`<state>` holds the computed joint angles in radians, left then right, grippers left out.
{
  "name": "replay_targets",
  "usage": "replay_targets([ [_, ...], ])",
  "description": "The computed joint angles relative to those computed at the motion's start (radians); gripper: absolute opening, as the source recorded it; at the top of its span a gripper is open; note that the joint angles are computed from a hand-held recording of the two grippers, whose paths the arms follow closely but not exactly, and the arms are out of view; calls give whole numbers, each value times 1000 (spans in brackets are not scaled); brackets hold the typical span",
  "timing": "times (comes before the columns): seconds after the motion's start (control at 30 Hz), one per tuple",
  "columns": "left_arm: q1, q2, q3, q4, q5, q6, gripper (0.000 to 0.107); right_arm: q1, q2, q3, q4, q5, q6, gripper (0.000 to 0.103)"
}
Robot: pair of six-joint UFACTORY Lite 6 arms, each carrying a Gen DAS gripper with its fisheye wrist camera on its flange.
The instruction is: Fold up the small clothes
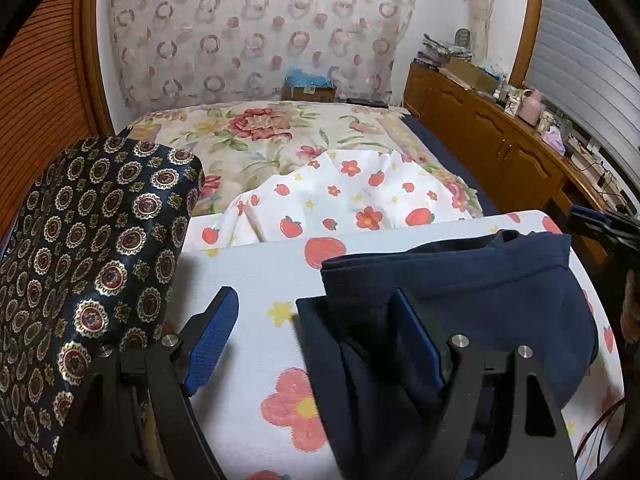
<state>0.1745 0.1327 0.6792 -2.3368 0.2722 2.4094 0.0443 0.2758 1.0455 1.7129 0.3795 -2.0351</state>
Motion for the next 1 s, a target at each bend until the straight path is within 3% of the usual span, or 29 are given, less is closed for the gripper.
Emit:
replay_targets([
  [0.47, 50, -336, -286, 491, 91, -396, 76, -179, -276, -417, -121, 228, -10, 36],
  [0.57, 69, -388, -352, 550, 105, -429, 71, -221, -327, -471, -197, 273, 4, 36],
  [0.73, 80, -351, -382, 581, 127, -434, 52, -203, -270, -442, -216, 255, -17, 36],
  [0.83, 52, -337, -377, 556, 119, -425, 51, -150, -229, -403, -206, 222, -31, 36],
  [0.9, 27, -315, -364, 530, 106, -410, 50, -138, -214, -386, -207, 215, -43, 29],
  [1.0, -8, -302, -365, 462, 95, -346, 38, -152, -235, -407, -214, 220, -75, 13],
])
